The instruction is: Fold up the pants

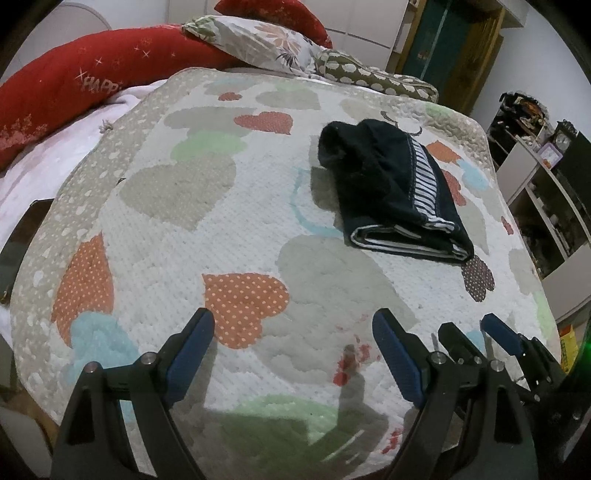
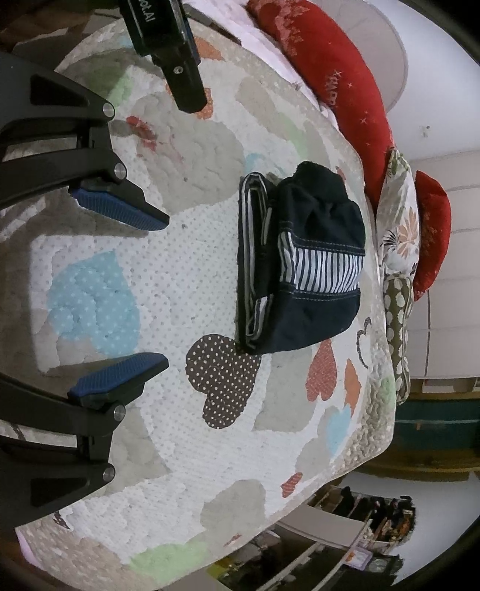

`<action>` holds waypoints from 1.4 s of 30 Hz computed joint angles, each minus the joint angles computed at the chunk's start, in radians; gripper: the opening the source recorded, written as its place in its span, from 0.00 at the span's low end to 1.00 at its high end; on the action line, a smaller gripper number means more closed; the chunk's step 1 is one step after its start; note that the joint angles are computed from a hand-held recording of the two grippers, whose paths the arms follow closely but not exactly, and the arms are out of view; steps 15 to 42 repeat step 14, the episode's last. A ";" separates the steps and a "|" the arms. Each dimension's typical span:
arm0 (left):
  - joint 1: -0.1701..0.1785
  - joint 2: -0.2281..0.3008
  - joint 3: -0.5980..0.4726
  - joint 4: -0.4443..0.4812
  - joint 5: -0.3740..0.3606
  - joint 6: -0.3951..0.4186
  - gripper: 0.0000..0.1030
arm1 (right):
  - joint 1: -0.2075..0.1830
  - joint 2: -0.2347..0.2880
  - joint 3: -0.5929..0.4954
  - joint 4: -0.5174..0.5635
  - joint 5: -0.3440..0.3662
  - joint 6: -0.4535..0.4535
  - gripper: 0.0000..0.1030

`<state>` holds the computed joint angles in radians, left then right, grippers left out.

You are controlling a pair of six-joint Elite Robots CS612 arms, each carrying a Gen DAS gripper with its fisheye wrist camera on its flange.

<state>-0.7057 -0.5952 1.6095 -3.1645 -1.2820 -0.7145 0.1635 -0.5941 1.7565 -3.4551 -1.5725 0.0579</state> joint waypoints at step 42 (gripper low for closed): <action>0.017 0.003 0.015 -0.064 0.036 0.014 0.84 | 0.025 0.000 -0.063 0.071 0.044 -0.072 0.71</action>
